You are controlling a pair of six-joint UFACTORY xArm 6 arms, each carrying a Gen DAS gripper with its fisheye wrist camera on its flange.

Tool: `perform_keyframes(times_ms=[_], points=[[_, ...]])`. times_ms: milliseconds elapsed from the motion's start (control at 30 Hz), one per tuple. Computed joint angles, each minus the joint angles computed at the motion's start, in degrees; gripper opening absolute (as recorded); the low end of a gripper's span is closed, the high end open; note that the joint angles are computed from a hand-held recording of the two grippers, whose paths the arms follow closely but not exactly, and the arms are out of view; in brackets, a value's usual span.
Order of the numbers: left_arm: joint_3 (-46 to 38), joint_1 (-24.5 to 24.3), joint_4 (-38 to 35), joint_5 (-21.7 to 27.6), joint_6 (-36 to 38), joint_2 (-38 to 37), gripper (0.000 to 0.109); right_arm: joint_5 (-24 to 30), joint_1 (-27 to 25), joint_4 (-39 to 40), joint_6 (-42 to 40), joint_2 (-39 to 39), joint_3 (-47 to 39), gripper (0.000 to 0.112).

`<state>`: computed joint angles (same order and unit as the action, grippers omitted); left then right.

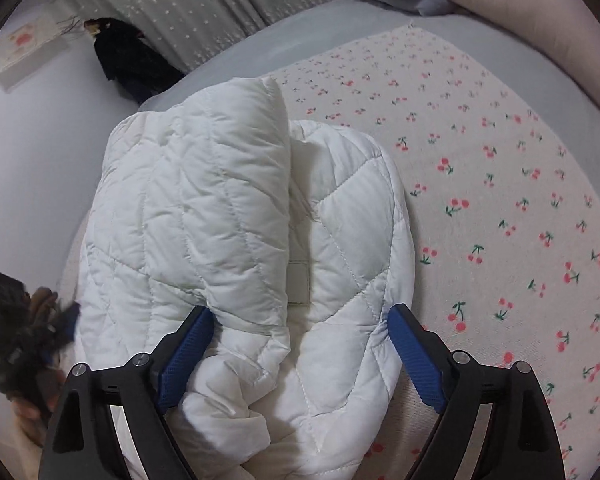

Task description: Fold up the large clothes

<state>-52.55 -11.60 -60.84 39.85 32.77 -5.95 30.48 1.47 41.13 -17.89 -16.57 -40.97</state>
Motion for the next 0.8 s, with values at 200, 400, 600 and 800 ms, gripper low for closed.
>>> perform_keyframes(times_ms=[200,400,600,800], points=[[-0.9,5.1,-18.7,14.4,9.1,6.4,0.095,2.9,-4.1,12.7,-6.1,5.1,-2.5,0.090],[-1.1,2.9,-18.8,12.5,12.0,6.1,0.085,4.4,-6.7,13.9,-1.3,5.1,-1.1,0.092],[0.3,2.3,-18.6,6.5,14.9,0.6,0.061,8.6,-7.2,27.6,-13.6,8.8,-2.9,0.053],[4.4,6.2,-20.9,0.1,21.1,-7.0,0.061,1.1,1.2,38.8,-27.2,7.9,-5.5,0.039]])
